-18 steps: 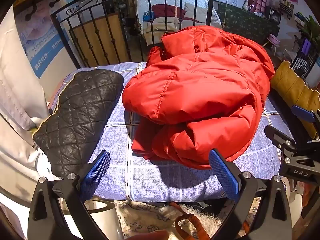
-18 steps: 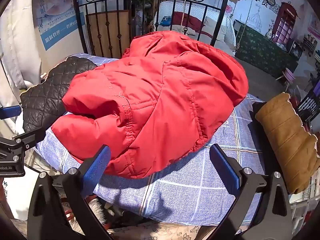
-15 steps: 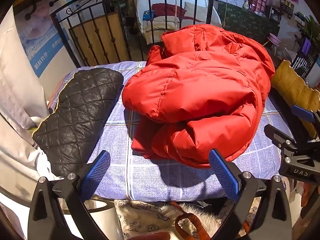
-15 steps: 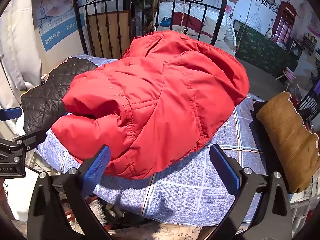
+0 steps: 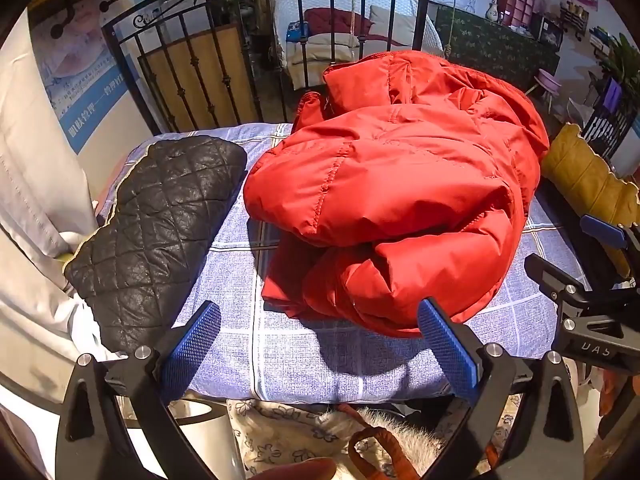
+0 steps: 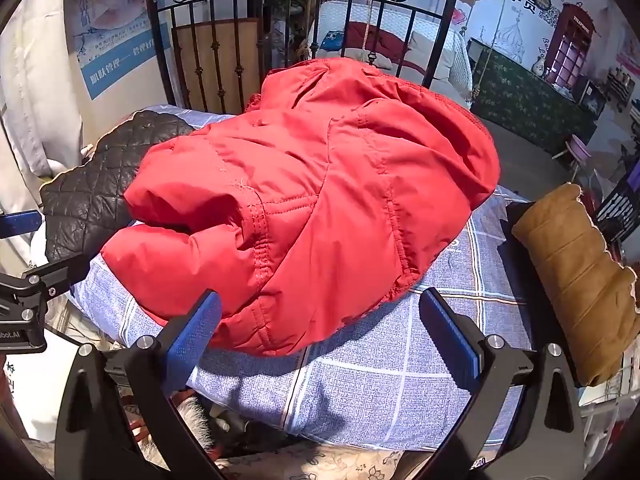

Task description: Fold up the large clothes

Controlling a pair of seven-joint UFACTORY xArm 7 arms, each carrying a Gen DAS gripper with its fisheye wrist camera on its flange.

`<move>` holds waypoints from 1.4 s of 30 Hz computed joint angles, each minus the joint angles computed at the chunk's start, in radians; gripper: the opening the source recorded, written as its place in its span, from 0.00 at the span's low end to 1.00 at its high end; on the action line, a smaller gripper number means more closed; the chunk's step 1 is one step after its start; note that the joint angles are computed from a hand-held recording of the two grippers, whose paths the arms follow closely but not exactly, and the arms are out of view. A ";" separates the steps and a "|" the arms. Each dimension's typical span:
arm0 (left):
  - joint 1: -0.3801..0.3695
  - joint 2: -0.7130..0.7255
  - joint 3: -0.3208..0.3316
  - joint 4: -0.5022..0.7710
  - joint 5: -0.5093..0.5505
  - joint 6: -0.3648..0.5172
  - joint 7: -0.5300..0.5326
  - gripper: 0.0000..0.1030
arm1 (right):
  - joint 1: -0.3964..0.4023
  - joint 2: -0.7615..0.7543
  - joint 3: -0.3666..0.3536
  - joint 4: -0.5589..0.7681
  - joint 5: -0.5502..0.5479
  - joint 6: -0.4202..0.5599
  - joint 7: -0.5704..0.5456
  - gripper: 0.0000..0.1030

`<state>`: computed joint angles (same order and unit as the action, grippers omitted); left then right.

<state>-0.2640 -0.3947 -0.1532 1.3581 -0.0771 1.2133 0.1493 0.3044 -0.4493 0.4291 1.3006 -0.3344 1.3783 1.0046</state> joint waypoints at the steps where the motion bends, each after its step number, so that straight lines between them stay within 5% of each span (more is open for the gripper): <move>1: 0.000 0.002 0.000 0.004 0.000 0.001 -0.001 0.94 | 0.000 0.000 0.000 0.000 0.000 0.000 0.000 0.95; 42: -0.008 0.014 0.001 0.041 -0.018 0.016 -0.001 0.94 | -0.005 -0.012 0.017 0.012 -0.015 0.010 0.025 0.95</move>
